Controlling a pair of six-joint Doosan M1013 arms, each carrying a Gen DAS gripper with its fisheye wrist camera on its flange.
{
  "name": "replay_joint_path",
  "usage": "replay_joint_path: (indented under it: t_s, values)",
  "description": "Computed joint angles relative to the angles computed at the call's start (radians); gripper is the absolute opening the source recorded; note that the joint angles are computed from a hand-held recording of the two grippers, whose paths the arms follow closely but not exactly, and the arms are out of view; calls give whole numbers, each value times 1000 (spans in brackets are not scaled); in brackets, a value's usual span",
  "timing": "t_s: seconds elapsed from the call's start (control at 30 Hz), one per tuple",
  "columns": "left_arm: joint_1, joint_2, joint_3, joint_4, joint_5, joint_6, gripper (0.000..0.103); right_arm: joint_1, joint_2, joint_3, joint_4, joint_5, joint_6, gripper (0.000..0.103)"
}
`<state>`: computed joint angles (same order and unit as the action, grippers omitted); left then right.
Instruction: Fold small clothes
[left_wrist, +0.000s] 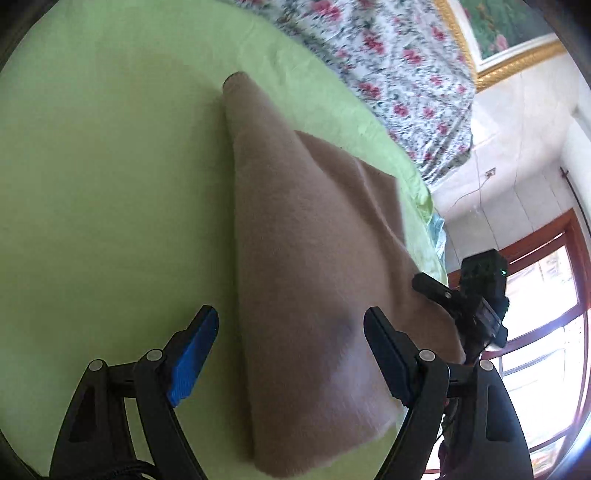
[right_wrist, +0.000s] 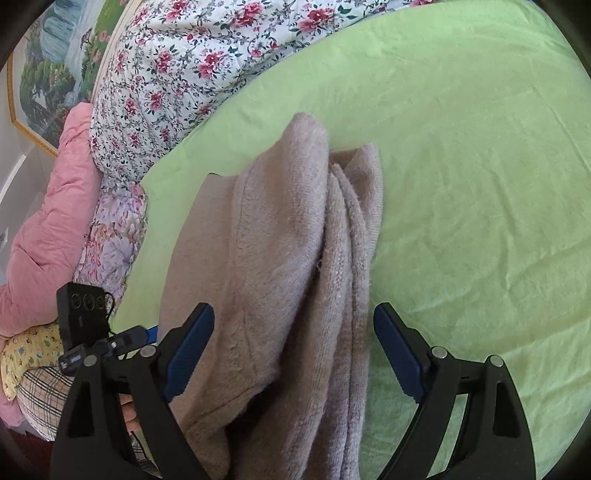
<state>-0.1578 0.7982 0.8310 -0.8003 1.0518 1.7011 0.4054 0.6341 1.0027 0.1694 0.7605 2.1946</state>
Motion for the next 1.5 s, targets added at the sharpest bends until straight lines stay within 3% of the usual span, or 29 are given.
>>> replay_joint_path:
  t_s: [0.17,0.2,0.23,0.27,0.33,0.47,0.6,0.8,1.0,1.07,1.13,1.23,1.4,1.5]
  values:
    - [2,58,-65,-64,17,9,82,-10,11,6,49,-36,-15,87]
    - [2,65,-74,-75,19,25,74,-11,15,4,63,-38,-24,84]
    - [2,76,-91,-91,32,39,56,-13,21,-1,96,-35,-43,69]
    - [0,93,-115,-92,49,23,54,-18,26,0,154,-37,-67,53]
    - [4,82,-90,-124,31,41,45,-12,30,-4,127,-42,-23,48]
    - [15,23,-6,-158,7,102,42,10,9,18,110,-107,0,39]
    - [50,-90,147,-184,-33,195,42,52,18,-14,122,-112,-43,38]
    - [122,-260,382,-182,-95,305,42,119,70,-70,272,-174,-214,38]
    - [175,-330,514,-125,-139,275,43,157,156,-158,382,-123,-292,38]
    - [175,-336,538,-94,-159,252,46,168,182,-195,287,-70,-203,41]
    - [176,-357,573,-117,-196,268,48,170,180,-189,277,-74,-184,48]
    - [163,-393,606,-40,-254,248,52,172,156,-164,195,-67,-90,55]
    - [138,-475,672,124,-323,237,52,193,118,-167,-75,-35,93,56]
    - [122,-519,715,179,-350,243,54,199,107,-178,-147,-44,111,56]
